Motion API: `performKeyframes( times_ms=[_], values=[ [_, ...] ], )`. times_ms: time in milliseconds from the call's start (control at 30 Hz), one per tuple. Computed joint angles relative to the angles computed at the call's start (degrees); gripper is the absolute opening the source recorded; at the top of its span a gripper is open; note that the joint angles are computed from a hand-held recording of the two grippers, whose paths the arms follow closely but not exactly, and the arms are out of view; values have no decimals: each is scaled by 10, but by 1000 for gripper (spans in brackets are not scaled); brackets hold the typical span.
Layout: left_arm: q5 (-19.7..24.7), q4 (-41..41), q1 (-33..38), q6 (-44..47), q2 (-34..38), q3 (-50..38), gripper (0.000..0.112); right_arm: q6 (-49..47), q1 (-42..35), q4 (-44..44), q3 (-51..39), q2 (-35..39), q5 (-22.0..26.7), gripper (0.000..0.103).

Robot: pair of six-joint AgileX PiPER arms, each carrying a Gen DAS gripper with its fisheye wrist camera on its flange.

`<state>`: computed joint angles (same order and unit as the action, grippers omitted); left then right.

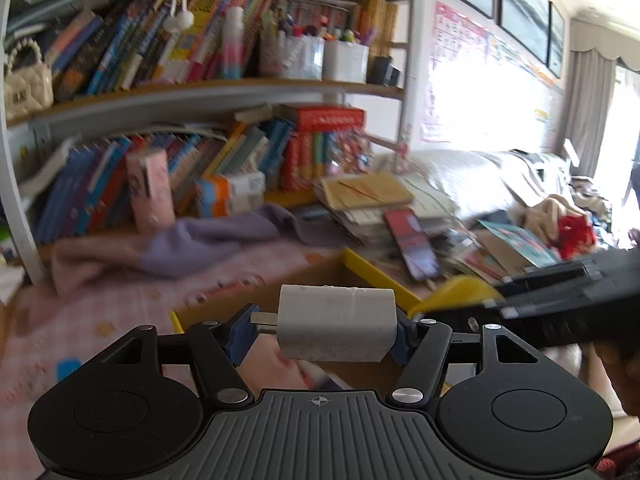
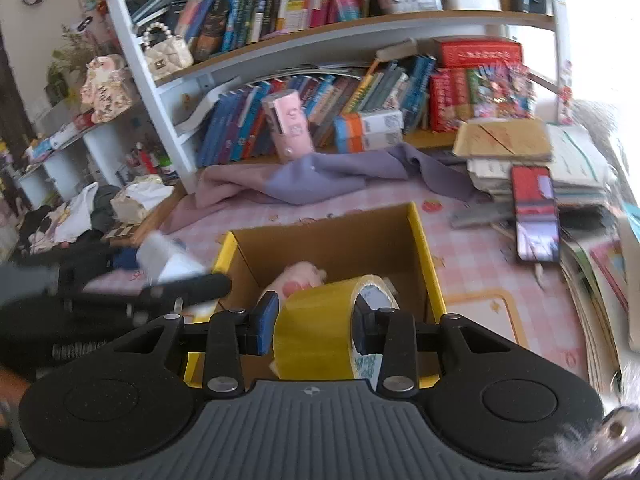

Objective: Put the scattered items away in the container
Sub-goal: 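Lower the tape roll into the box and open the right gripper while the left gripper releases the charger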

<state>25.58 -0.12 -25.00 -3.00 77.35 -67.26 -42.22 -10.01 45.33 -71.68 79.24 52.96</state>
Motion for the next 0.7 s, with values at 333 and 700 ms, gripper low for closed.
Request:
performKeyframes(
  times_ms=[333, 700],
  values=[
    [70, -19, 1, 48, 184, -186, 65, -57, 36, -11, -79, 138, -8, 35],
    [199, 17, -23, 60, 391, -392, 65, -60, 74, -88, -127, 232, -6, 35]
  ],
)
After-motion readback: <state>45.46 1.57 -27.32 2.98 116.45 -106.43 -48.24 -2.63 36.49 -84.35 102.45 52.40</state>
